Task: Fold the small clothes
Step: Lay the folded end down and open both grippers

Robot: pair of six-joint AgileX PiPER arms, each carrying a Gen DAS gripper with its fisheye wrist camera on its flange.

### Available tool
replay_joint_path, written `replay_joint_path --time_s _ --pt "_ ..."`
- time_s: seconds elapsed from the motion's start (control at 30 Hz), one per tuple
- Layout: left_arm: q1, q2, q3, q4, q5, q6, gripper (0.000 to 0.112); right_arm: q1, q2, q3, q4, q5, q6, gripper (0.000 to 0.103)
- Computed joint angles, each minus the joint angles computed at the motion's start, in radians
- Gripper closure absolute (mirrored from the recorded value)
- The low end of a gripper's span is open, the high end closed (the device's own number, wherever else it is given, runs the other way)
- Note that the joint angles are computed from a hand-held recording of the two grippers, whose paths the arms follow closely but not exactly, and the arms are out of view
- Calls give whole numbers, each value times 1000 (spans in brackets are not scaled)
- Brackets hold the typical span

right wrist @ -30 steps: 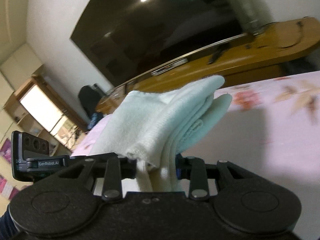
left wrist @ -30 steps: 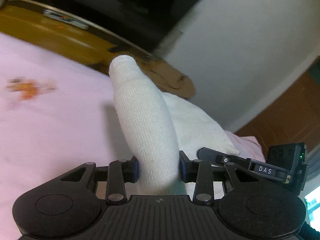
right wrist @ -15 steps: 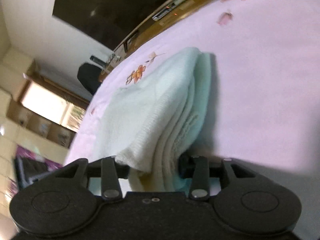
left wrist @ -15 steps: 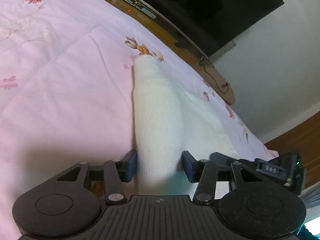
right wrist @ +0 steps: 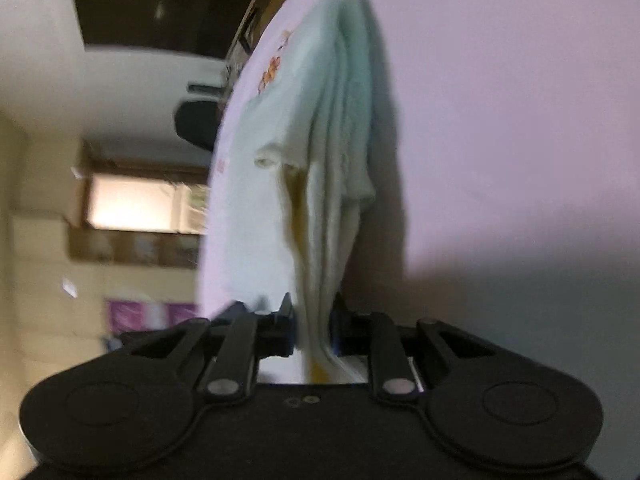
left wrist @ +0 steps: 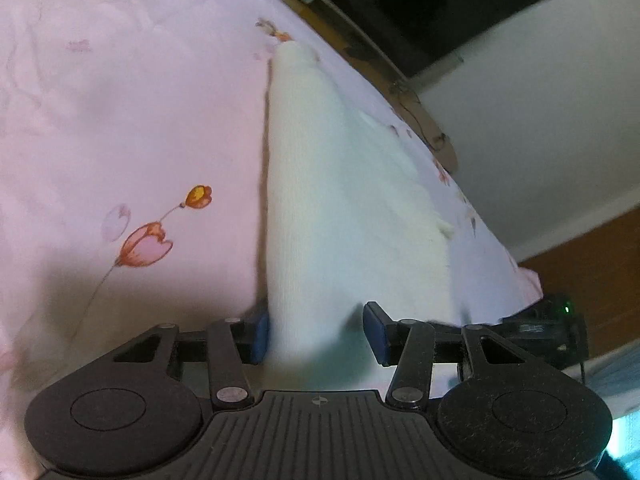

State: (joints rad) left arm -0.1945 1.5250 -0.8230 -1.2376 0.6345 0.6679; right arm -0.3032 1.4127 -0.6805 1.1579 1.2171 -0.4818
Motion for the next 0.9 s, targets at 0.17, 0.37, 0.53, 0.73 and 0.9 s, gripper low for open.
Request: replay_joint_path --time_s 0.17,0.37,0.53,0.73,0.9 --pt "-66 -98 -57 329 -224 -276 63 57 -228 -54 -226 -156 77 75" --pt "-209 112 -349 762 -327 -638 63 448 -242 -215 -589 -589 274 77" --pt "-307 236 -444 1245 -297 -1040 58 562 -160 -203 -846 -679 322 84" --pt "-405 191 -435 1703 -193 -1419 36 590 -86 -275 -967 -611 480 81" --pt "-546 85 -360 2013 14 -1756 23 648 -45 -313 -1108 -589 694 25"
